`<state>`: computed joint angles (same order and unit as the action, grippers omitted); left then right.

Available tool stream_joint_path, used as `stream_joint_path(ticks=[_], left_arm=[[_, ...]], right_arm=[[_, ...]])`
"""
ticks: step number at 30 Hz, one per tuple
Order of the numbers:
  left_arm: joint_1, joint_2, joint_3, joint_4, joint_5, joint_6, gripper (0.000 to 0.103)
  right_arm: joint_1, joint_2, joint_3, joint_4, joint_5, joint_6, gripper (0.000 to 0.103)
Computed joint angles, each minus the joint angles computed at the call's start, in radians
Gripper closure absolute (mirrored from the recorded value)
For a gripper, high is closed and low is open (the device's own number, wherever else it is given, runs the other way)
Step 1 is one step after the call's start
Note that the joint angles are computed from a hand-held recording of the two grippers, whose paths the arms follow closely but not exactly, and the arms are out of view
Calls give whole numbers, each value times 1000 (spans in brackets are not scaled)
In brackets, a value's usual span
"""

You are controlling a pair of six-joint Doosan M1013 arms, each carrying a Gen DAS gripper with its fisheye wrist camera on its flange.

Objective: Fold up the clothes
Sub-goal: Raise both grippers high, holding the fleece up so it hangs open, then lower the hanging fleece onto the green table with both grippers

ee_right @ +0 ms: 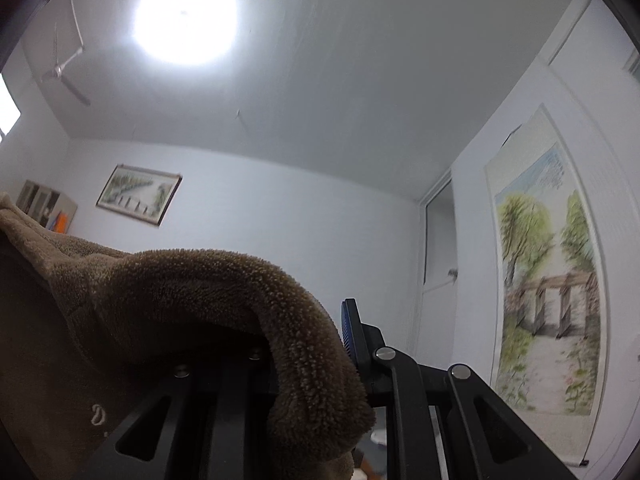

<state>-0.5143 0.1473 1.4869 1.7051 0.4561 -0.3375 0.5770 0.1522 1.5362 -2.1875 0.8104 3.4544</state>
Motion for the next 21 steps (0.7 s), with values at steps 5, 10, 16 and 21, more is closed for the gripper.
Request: stream_joint_path(ticks=[5,10,16,21], left_arm=[[42,116,-125,-357,-42,335,75],[78,243,-267,-790,-18,741,75],[112,407,-450,-1175,107,1074,75],[126,521,-584,-1317,235,1202,75]], right_arm=[[-74,76,-83,174,-142,-114,84],[-137,163,-184,485,-264,-377,84],[-191,273,-302,966,-317,-822,84],[-223,358,-394,1297,-273,-1174,84]])
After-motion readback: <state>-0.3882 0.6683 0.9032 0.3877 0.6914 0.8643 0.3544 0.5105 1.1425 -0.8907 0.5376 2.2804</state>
